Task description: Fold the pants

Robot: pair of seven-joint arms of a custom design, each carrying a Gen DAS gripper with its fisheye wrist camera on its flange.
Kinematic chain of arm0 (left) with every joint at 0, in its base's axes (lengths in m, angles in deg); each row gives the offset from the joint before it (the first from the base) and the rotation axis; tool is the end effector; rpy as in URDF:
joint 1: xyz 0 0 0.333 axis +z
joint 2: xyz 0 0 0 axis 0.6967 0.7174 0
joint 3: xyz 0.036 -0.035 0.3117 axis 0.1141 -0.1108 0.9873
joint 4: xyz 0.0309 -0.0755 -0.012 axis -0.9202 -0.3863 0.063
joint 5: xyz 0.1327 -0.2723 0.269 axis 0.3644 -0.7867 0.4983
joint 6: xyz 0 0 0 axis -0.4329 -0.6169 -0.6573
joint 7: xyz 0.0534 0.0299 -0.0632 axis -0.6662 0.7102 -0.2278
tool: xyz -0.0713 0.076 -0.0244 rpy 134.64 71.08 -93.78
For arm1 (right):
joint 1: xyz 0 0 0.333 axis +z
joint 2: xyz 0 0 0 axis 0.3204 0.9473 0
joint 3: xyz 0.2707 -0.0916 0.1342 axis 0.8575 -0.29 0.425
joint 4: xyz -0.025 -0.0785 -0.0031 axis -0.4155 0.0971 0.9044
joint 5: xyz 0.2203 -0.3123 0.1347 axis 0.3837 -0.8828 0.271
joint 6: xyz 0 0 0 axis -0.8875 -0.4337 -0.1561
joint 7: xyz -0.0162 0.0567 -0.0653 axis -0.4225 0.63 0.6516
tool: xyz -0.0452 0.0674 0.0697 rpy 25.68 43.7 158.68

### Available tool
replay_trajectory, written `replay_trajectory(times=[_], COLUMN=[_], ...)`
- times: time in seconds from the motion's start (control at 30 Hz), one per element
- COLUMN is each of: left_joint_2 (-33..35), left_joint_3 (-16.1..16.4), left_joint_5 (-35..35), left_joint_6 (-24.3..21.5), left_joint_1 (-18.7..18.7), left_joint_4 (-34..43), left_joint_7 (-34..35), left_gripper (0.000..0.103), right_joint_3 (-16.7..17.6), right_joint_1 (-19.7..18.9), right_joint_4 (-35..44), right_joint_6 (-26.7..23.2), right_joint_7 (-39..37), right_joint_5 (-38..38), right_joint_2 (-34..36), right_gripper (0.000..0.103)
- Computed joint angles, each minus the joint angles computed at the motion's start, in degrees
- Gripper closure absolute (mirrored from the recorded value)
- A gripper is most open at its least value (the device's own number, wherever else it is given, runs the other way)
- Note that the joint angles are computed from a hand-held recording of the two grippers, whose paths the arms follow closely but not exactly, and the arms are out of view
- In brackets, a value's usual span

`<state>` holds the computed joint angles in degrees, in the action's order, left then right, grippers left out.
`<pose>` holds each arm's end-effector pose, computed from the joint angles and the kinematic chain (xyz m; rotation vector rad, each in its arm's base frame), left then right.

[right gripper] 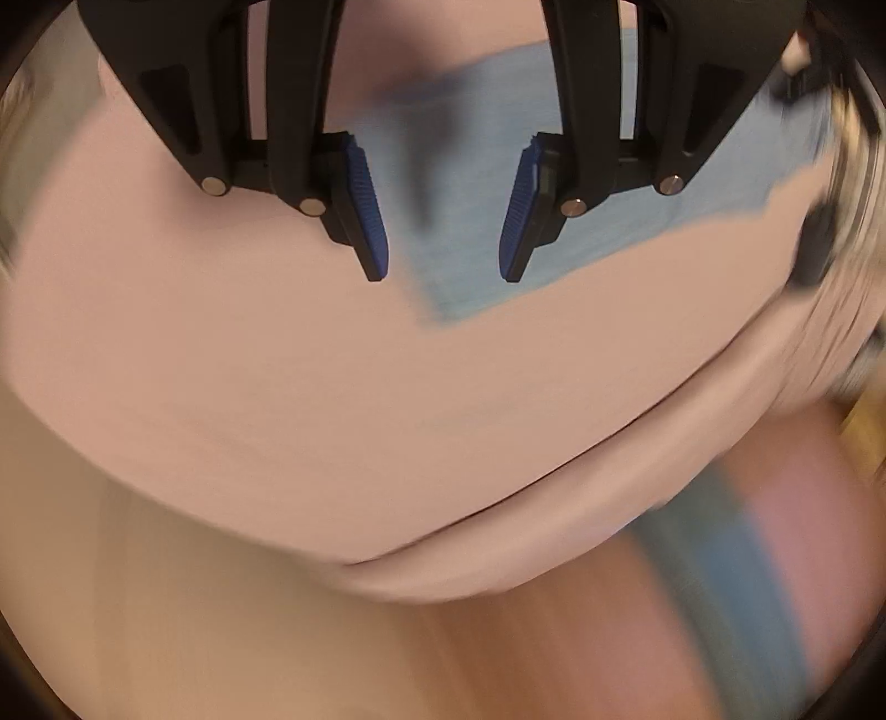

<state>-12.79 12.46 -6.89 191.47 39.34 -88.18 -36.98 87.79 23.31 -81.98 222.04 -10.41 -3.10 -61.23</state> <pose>0.4817 -0.1831 0.3642 -2.0633 1.6751 -0.6734 0.5619 -0.0086 0.3711 -1.6494 1.6690 -0.3415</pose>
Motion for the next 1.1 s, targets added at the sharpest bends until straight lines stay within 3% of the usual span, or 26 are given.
replay_trajectory(times=[0.07,0.13,0.2,0.23,0.27,0.33,0.37,0.4,0.43,0.47,0.53,0.57,0.63,0.73,0.8,0.9,0.97,1.0,1.07,1.1], left_joint_2=[-0.1,-0.2,0.5,1.2,1.1,0.8,0.4,-0.4,-1.4,-2.8,-5.8,-6.6,-8.2,-9.6,-10.2,-9.7,-9.2,-9.4,-9.3,-9.1], left_joint_3=[0.0,0.2,0.6,1.5,2.5,3.7,3.7,3.5,3.5,3.3,2.5,2.2,2.5,0.5,-0.8,-0.8,-1.7,-2.0,-2.4,-2.1], left_joint_5=[4.2,7.5,9.4,9.2,9.8,9.3,7.0,5.3,5.2,7.6,13.0,14.3,15.2,15.4,16.6,15.5,18.8,20.7,25.0,26.2], left_joint_6=[-0.9,-3.8,-8.3,-8.0,-4.9,-0.5,-0.8,-2.3,-2.1,-0.4,1.1,1.6,5.7,5.0,3.7,4.1,4.6,4.7,4.6,4.6], left_joint_1=[1.1,1.7,2.1,2.7,3.4,4.5,4.5,4.4,4.7,5.7,8.2,9.2,11.2,12.4,12.9,12.6,13.9,14.3,14.7,14.5], left_joint_4=[0.3,0.5,1.2,0.9,-0.2,-1.0,-1.0,-1.0,-1.2,-2.1,-4.0,-4.9,-7.4,-8.7,-9.3,-10.6,-10.8,-10.9,-10.6,-10.4], left_joint_7=[-4.2,-7.0,-8.3,-8.2,-8.6,-8.7,-6.6,-5.1,-4.9,-7.3,-13.0,-14.5,-15.9,-14.7,-14.7,-12.6,-14.6,-16.0,-19.1,-19.8], left_gripper=[0.046,0.046,0.046,0.046,0.046,0.046,0.046,0.046,0.046,0.046,0.046,0.046,0.046,0.046,0.046,0.046,0.046,0.046,0.046,0.046], right_joint_3=[0.9,2.2,-2.2,-3.5,-3.2,-1.1,-2.5,-4.6,-5.7,-5.6,0.3,4.7,8.1,10.4,9.8,10.1,9.7,9.0,10.4,9.6], right_joint_1=[1.1,2.5,7.5,8.3,7.1,2.7,3.6,5.3,6.2,6.4,3.5,0.3,-1.6,-1.0,0.6,4.5,6.6,7.5,7.2,6.9], right_joint_4=[1.7,4.3,8.2,10.0,12.3,15.6,16.7,17.2,18.1,17.8,16.3,16.4,18.3,25.6,28.0,37.6,43.0,45.6,48.6,47.1], right_joint_6=[-2.3,-1.4,-0.7,0.8,-0.7,-5.3,-5.6,-5.2,-5.9,-5.9,-4.3,-6.7,-13.7,-25.8,-31.5,-35.7,-37.9,-39.9,-42.4,-45.4], right_joint_7=[1.1,1.7,14.1,20.4,23.6,25.8,30.8,35.6,39.0,40.6,34.3,27.8,20.1,17.5,17.3,21.4,25.2,26.8,30.3,28.7], right_joint_5=[-6.0,-12.1,-27.4,-33.8,-36.2,-34.8,-38.9,-43.9,-47.2,-48.9,-44.9,-40.3,-34.9,-31.2,-29.1,-30.7,-33.6,-34.8,-39.0,-38.3], right_joint_2=[2.0,5.3,10.7,13.8,15.7,16.7,17.1,17.2,17.3,16.5,14.4,13.5,13.2,17.2,18.9,25.7,29.8,31.6,33.9,32.6], right_gripper=[0.065,0.069,0.07,0.07,0.072,0.076,0.085,0.087,0.085,0.076,0.069,0.066,0.064,0.064,0.064,0.064,0.065,0.067,0.086,0.086])
